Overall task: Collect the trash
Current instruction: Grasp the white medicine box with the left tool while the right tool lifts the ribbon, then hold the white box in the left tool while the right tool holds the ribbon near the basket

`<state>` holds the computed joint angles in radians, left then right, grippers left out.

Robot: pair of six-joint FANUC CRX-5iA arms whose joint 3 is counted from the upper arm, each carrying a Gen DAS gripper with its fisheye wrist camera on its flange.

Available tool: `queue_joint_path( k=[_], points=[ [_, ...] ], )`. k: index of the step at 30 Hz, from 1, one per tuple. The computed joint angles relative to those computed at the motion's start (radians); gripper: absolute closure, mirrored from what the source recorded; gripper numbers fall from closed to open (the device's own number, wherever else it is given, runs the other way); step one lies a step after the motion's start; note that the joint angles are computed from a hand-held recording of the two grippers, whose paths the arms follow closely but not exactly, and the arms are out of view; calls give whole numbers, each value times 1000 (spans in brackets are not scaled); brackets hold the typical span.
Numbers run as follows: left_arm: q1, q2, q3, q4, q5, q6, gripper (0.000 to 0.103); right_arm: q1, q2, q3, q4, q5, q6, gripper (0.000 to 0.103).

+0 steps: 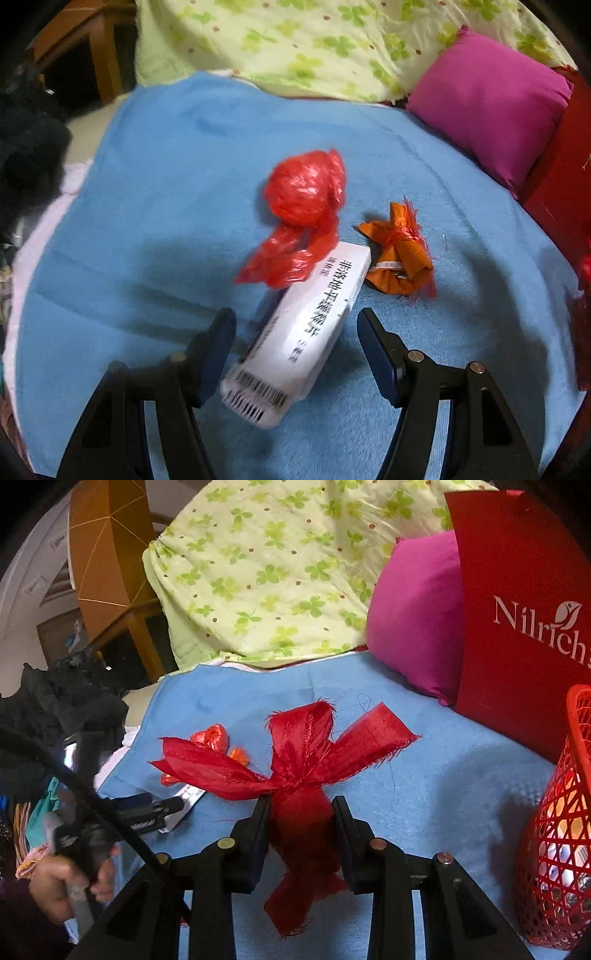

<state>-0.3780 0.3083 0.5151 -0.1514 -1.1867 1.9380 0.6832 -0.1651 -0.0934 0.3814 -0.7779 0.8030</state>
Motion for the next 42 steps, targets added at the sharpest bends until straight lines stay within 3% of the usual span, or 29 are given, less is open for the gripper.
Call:
queue_joint_path(
  k=[1, 2, 8, 17, 23, 29, 37, 42],
  points=[
    [8, 8, 1, 21, -3, -5, 36, -1, -2, -2, 3, 3, 2, 68],
    [16, 10, -7, 39, 5, -3, 45, -2, -2, -4, 6, 8, 3, 68],
    [3, -26, -45, 27, 26, 47, 56, -1, -27, -43, 48, 51, -39, 68],
    [-121, -166, -106, -109, 14, 168, 61, 8, -93, -115, 133, 123, -90, 68],
    [-209, -244, -113, -188, 34, 265, 61, 14, -162, -204, 282, 199, -178, 68],
    [-363, -235, 11, -405, -85, 382, 61, 16, -228, -263, 370, 234, -228, 68],
    [-561, -165, 204, -703, -294, 392, 61, 33, -314, -304, 378, 219, -222, 68],
    [-632, -141, 255, -788, -348, 387, 61, 35, -378, -386, 540, 234, -325, 68]
  ],
)
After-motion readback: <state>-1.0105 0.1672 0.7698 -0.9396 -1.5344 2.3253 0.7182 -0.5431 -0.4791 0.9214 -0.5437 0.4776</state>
